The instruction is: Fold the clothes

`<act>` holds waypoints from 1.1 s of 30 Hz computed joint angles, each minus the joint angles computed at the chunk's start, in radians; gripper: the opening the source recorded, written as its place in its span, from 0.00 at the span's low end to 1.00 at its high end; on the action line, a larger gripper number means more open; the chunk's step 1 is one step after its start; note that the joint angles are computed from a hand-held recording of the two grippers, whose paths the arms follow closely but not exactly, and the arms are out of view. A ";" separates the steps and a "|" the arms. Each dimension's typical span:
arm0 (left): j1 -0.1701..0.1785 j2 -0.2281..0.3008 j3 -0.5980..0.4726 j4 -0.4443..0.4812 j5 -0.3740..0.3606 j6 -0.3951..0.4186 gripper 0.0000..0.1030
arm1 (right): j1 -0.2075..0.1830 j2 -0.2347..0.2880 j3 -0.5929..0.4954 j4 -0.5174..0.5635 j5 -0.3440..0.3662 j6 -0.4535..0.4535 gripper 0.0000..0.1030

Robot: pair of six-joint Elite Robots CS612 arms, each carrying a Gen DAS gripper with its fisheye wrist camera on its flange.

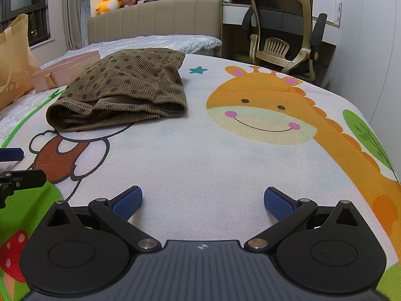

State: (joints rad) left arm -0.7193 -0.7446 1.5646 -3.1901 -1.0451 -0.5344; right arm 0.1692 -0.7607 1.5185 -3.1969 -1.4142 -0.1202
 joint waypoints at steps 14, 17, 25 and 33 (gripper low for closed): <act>0.000 -0.001 -0.002 0.009 -0.003 0.000 1.00 | 0.000 0.000 0.000 0.000 -0.001 0.000 1.00; 0.001 -0.001 -0.002 0.008 -0.005 0.000 1.00 | 0.000 0.000 0.000 0.000 -0.001 0.000 1.00; 0.001 -0.001 -0.002 0.008 -0.006 -0.001 1.00 | 0.000 0.000 0.000 -0.001 -0.001 0.000 1.00; 0.001 -0.001 -0.002 0.008 -0.007 -0.001 1.00 | 0.000 0.001 0.000 -0.001 -0.001 0.000 1.00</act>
